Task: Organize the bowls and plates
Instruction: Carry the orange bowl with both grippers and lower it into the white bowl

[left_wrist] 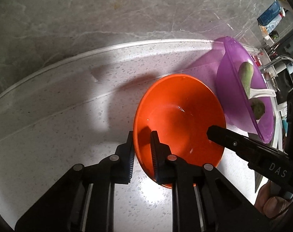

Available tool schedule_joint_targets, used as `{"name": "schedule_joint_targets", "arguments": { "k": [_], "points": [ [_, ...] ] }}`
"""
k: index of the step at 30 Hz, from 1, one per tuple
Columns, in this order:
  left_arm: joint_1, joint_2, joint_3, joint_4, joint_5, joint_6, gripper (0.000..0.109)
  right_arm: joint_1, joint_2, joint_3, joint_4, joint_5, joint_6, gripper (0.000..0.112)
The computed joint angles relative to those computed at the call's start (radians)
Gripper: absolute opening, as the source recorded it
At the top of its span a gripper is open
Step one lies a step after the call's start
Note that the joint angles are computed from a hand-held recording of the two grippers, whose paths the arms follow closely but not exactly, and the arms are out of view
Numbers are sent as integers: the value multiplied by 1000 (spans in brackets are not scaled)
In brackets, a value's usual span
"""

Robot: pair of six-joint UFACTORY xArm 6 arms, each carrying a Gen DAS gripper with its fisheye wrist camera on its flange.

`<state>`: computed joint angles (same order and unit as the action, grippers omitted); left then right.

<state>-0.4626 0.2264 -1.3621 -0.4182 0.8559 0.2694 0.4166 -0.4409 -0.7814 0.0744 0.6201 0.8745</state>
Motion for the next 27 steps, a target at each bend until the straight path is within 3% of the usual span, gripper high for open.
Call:
{"name": "schedule_joint_targets", "arguments": {
  "k": [9,19,27],
  "points": [
    [-39,-154,131,66,-36,-48,14,34,-64,-15,-26,32,6,12],
    [-120,-447,331,150,-48,-161,14,108,-331,59,-84,159,57,12],
    [-193,-715,500,151,34,-223,14,209,-557,110,-157,325,137,12]
  ]
}}
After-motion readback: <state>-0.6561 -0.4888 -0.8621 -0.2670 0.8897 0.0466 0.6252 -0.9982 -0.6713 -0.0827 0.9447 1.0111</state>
